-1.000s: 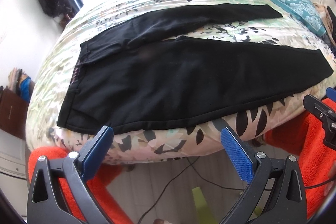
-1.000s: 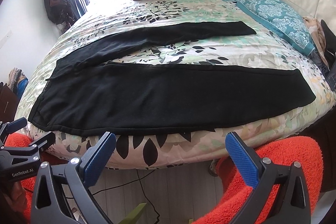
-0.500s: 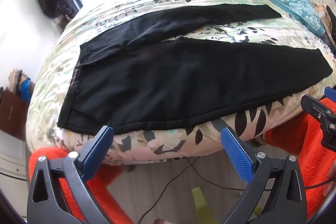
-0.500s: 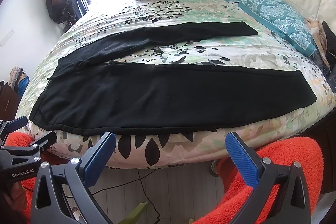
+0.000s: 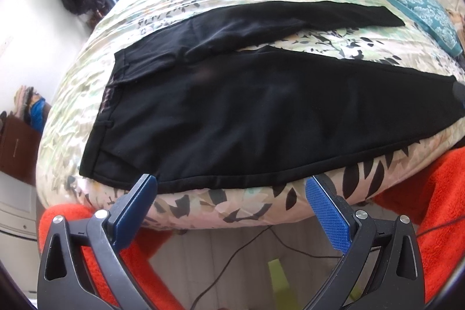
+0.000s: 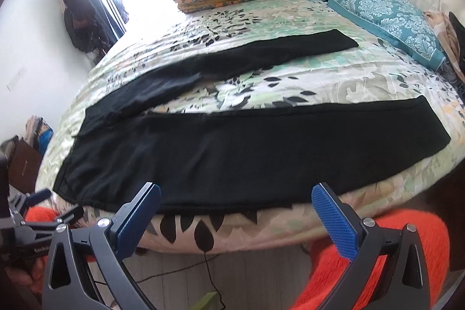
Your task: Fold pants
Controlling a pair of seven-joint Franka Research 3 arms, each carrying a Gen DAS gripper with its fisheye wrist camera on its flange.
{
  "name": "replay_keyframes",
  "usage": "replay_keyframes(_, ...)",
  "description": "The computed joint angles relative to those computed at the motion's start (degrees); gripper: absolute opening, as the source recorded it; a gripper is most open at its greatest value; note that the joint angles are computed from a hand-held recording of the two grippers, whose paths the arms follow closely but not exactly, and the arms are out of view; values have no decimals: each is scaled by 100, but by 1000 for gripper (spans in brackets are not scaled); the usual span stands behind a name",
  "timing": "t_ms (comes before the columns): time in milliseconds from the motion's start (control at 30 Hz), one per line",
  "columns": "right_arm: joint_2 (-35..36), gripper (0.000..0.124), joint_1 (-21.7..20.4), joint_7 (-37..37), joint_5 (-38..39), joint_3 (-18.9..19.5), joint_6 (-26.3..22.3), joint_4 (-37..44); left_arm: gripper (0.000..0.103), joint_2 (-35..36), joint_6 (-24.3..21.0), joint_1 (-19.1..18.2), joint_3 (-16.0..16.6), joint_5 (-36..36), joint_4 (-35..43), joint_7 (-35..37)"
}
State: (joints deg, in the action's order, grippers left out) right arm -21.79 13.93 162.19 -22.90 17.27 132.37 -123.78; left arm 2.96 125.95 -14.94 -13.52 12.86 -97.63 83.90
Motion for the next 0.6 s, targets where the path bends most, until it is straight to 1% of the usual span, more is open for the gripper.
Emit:
replay_keyframes(67, -254, 103, -239, -80, 36, -432, 714, -431, 102, 166, -132, -6, 8, 51, 156, -132)
replay_keyframes(133, -397, 103, -731, -7, 3, -773, 1590, -867, 102, 300, -219, -6, 13, 14, 276, -238)
replay_keyframes(167, -334, 103, -1002, 9, 37, -956, 1934, -968, 102, 368, -253, -8, 12, -10, 340, -277)
replay_keyframes(200, -171, 103, -1209, -100, 153, -1193, 2283, -994, 102, 426, -287, -16, 11, -10, 396, -315)
replay_keyframes(233, 92, 103, -1308, -344, 412, -1501, 2629, -936, 102, 499, -327, -33, 9, 21, 469, -366)
replay_keyframes(267, 411, 103, -1289, -746, 815, -1860, 2869, -779, 102, 581, -382, -55, 8, 66, 557, -417)
replay_keyframes(300, 737, 103, -1316, -1093, 1129, -2117, 3010, -568, 102, 673, -441, -75, 8, 104, 662, -450)
replay_keyframes(333, 1116, 102, -1326, -1499, 1483, -2355, 3030, -264, 102, 761, -500, -100, 8, 146, 767, -483)
replay_keyframes(367, 1443, 98, -1420, -1754, 1671, -2464, 2996, 38, 102, 851, -553, -127, 11, 198, 875, -518)
replay_keyframes(400, 1759, 97, -1525, -1966, 1828, -2521, 2966, 341, 102, 945, -609, -157, 16, 256, 993, -555)
replay_keyframes(433, 2103, 95, -1598, -2331, 2230, -2572, 2893, 679, 102, 1034, -664, -190, 25, 323, 1101, -601)
replay_keyframes(467, 2386, 90, -1702, -2664, 2656, -2576, 2813, 948, 102, 1125, -722, -221, 33, 377, 1210, -634)
replay_keyframes(500, 2685, 87, -1800, -2882, 2987, -2566, 2621, 1257, 102, 1206, -785, -248, 44, 426, 1307, -659)
replay_keyframes(600, 3394, 73, -1967, -3060, 3307, -2571, 2046, 1980, 102, 1477, -1010, -338, 68, 543, 1626, -700)
